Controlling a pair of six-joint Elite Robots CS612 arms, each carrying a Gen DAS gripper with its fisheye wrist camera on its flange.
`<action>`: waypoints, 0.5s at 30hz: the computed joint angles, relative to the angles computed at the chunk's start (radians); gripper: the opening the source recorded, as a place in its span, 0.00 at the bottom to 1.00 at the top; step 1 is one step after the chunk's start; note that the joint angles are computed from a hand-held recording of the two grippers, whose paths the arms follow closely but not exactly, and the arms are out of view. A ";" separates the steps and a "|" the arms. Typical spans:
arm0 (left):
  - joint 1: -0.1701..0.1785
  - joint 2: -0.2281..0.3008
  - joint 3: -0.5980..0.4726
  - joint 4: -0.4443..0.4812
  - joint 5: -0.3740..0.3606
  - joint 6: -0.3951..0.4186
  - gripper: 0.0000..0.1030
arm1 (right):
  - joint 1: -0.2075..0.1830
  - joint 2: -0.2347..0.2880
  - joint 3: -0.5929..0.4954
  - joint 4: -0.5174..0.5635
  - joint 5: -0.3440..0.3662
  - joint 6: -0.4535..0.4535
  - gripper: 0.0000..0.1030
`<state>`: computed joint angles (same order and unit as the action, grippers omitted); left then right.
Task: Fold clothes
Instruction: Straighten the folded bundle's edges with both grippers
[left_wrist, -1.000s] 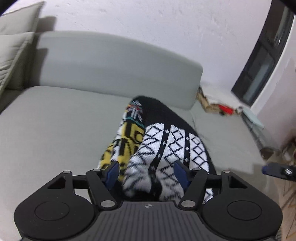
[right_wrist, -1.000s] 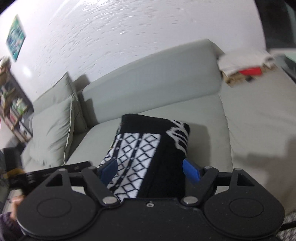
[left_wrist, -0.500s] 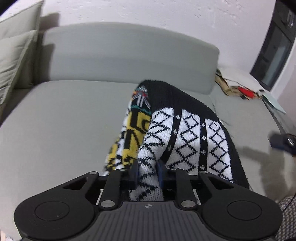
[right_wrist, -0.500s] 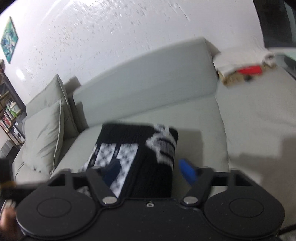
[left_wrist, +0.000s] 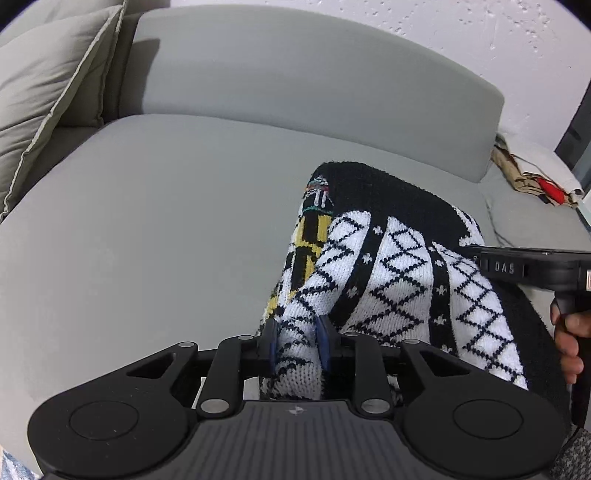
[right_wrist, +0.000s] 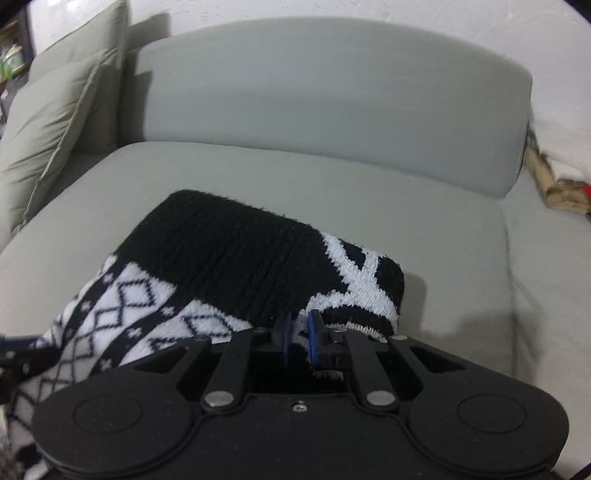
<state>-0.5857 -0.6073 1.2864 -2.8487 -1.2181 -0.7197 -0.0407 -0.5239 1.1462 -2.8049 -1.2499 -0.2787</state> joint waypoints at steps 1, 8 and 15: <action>-0.001 0.000 0.000 0.003 0.001 0.003 0.24 | -0.005 0.000 -0.005 0.014 0.018 0.018 0.09; -0.012 -0.059 0.113 -0.154 0.000 0.030 0.23 | -0.051 -0.085 0.126 -0.121 0.109 0.026 0.12; -0.019 -0.063 0.089 -0.306 0.017 0.135 0.19 | -0.119 -0.193 0.270 -0.106 0.270 0.004 0.15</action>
